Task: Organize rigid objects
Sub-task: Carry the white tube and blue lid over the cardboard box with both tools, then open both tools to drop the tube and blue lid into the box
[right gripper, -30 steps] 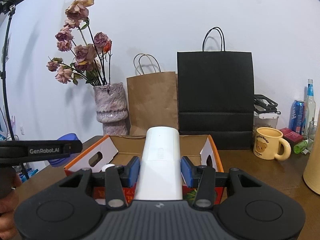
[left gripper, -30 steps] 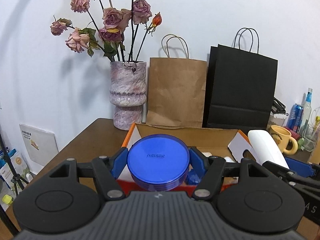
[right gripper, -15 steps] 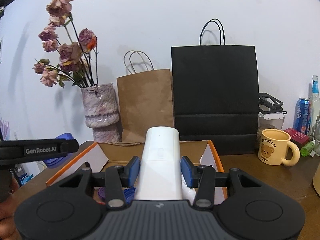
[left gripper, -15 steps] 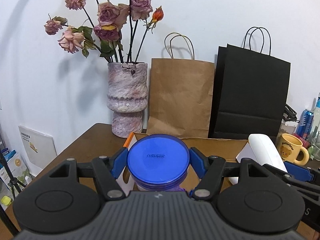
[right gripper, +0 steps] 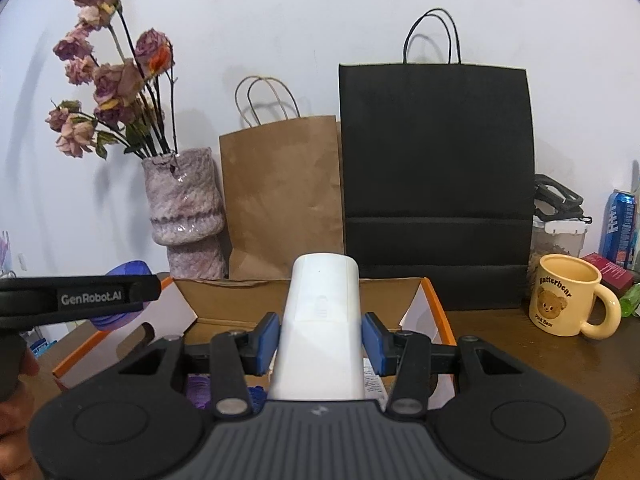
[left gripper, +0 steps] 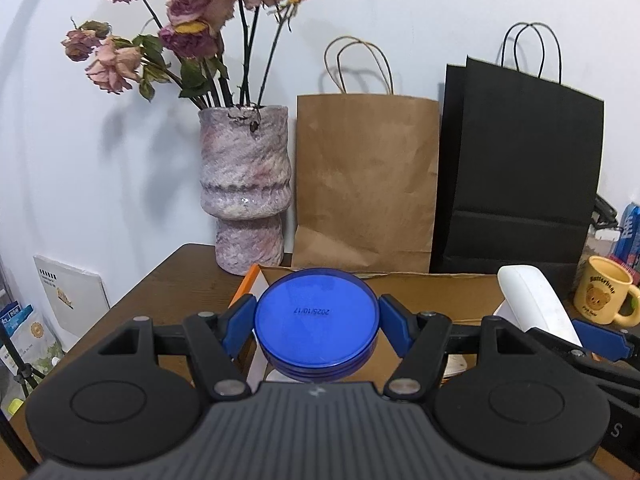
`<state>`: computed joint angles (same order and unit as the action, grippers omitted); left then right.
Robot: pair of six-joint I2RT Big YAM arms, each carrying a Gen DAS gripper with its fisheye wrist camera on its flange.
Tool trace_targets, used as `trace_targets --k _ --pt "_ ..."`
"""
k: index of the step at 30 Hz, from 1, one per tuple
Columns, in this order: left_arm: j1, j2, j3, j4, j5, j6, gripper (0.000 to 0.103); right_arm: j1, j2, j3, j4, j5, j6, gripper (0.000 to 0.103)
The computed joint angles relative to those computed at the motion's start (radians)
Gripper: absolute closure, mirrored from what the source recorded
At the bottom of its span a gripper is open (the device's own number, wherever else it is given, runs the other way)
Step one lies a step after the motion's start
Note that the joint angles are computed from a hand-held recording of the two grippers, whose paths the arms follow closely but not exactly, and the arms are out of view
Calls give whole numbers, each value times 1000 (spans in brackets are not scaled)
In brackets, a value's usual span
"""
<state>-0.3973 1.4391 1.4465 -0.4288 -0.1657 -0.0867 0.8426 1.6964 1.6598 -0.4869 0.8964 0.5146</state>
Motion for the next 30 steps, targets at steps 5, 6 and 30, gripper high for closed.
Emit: trace_targets --k 5,6,30 --pt "-1 32 19 -7 -15 15 35 -17 19 17 -19 -25 -4 59" --pt "-1 36 20 -9 -16 17 35 -19 22 19 -23 -28 -3 59" --pt "-8 40 19 -4 -80 14 0 -39 22 27 -124 -8 85 0"
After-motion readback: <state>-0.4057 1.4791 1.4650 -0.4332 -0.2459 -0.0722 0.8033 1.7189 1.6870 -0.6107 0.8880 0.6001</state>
